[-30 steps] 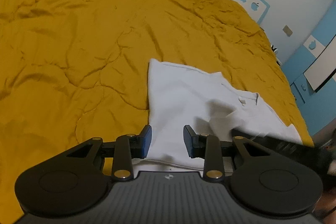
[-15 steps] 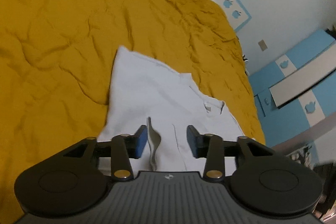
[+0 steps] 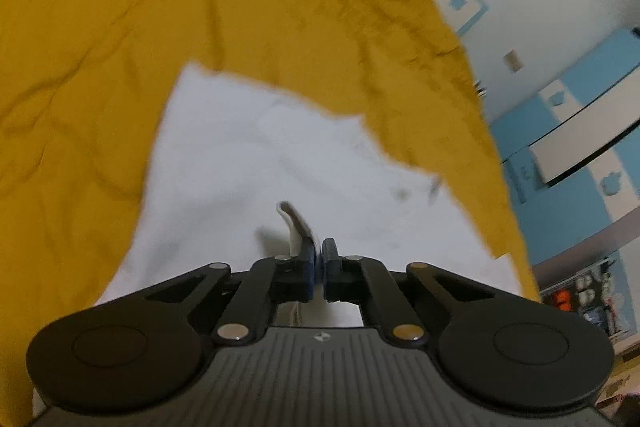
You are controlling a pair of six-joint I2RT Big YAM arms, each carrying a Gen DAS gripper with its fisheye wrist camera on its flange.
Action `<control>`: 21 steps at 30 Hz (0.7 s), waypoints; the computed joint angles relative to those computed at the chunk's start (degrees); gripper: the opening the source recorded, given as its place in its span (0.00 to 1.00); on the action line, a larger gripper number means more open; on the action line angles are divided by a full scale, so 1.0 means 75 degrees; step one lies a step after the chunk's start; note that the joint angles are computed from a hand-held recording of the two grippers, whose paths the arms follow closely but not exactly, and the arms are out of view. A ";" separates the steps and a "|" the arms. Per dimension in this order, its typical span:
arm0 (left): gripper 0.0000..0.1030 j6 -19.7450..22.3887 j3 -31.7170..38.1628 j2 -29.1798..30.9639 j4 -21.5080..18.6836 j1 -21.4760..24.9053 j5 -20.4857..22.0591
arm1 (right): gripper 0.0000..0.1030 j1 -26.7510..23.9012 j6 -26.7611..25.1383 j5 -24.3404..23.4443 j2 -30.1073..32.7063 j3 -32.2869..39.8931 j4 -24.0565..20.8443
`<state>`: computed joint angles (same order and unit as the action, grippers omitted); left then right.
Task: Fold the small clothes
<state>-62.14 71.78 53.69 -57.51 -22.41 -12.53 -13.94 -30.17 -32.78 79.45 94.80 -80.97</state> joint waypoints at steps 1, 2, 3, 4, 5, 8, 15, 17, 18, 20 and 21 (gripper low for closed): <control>0.02 0.0105 0.0256 0.0104 0.0009 -0.0067 -0.0122 | 0.31 -0.0041 -0.0085 -0.0135 -0.0017 -0.0022 -0.0064; 0.02 0.0261 0.0527 0.0199 0.0053 -0.0129 -0.0197 | 0.31 -0.0020 -0.0131 -0.0277 -0.0021 -0.0076 -0.0069; 0.02 0.0431 0.0825 0.0315 0.0070 -0.0200 -0.0254 | 0.30 0.0122 -0.0031 -0.0312 -0.0030 -0.0151 0.0036; 0.02 0.0615 0.1220 0.0491 0.0030 -0.0290 -0.0358 | 0.30 0.0202 0.0051 -0.0323 -0.0015 -0.0204 0.0129; 0.02 0.0812 0.1657 0.0689 -0.0028 -0.0380 -0.0431 | 0.30 0.0271 0.0131 -0.0318 0.0009 -0.0219 0.0190; 0.02 0.1336 0.2907 0.1259 0.0057 -0.0623 -0.0465 | 0.30 0.0648 0.0560 -0.0196 0.0118 -0.0332 0.0587; 0.02 0.2784 0.5773 0.2679 -0.0247 -0.1288 -0.0908 | 0.30 0.1135 0.1194 -0.0401 0.0041 -0.0421 0.1515; 0.02 0.2961 0.5866 0.2686 -0.0310 -0.1315 -0.1194 | 0.28 0.1220 0.1590 0.0215 0.0096 -0.0425 0.1795; 0.02 0.2930 0.5730 0.2559 -0.0391 -0.1315 -0.1324 | 0.28 0.1199 0.1710 0.0441 0.0139 -0.0403 0.1831; 0.02 0.2681 0.5282 0.2227 -0.0636 -0.1146 -0.1409 | 0.28 0.1006 0.1829 0.0582 0.0186 -0.0397 0.1831; 0.02 0.2545 0.4954 0.2032 -0.0832 -0.1025 -0.1417 | 0.28 0.0891 0.1756 0.0531 0.0201 -0.0384 0.1743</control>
<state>-43.06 108.93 68.93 -63.75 -30.10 -23.16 -7.26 -17.00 -28.81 80.96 91.91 -67.90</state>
